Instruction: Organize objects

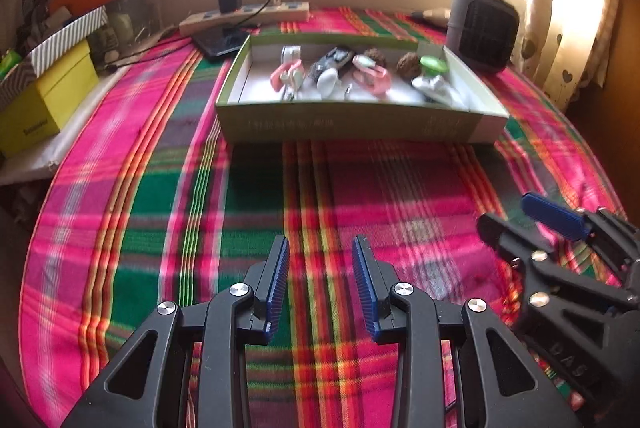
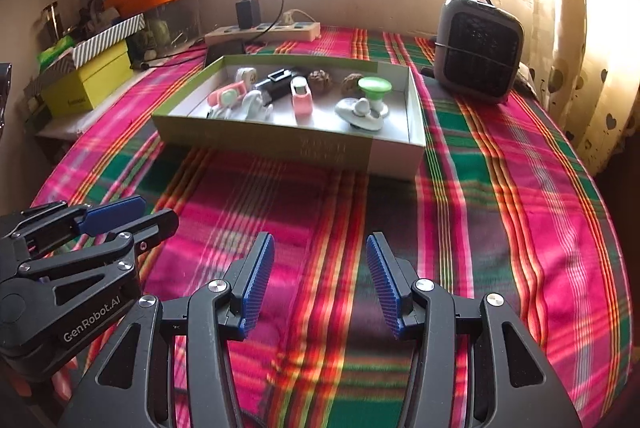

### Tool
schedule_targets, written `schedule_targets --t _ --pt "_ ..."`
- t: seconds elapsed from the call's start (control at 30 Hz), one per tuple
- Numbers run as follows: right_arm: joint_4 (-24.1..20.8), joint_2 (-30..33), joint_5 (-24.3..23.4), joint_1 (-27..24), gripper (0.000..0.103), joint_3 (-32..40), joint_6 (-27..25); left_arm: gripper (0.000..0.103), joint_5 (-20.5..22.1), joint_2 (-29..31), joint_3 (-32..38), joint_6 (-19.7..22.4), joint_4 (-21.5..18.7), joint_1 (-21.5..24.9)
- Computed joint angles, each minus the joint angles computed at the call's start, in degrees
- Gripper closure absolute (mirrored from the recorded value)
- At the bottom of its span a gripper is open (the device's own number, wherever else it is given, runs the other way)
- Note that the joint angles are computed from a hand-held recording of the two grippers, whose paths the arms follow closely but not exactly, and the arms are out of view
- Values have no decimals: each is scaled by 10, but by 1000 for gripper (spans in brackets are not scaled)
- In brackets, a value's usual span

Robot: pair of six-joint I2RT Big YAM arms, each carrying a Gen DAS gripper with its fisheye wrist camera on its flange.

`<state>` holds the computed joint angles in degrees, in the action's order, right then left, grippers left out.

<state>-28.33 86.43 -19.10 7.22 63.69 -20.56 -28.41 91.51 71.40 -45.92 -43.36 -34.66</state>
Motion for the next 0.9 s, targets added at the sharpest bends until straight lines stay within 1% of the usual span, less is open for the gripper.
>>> schedule_targets --t 0.07,0.13,0.23,0.3,0.37,0.5,0.6,0.77,0.9 --pt "2 -3 -2 -3 54 -4 0 72 -8 -1 -1 -3 -4 -4" --pt "3 -5 1 -6 54 -8 0 72 -6 -5 -6 -5 4 -6" --pt "-1 -3 -1 -10 54 -6 7 72 -20 3 1 -6 -8 -12" --pt "-2 -3 -3 -11 54 -6 9 72 -21 3 0 -15 -4 -13" --pt "-5 -1 3 -11 54 -5 11 72 -24 4 0 -20 -3 -13" --pt "-18 6 13 -10 52 -1 12 72 -42 9 3 -30 -8 -20" --pt "-17 3 12 -10 48 -5 6 71 -46 11 6 -37 -13 -21" --pt "-12 0 30 -4 47 -10 1 71 -44 9 2 -41 -8 -20" --pt "-14 1 27 -5 46 -9 1 71 -46 9 3 -42 -10 -21"
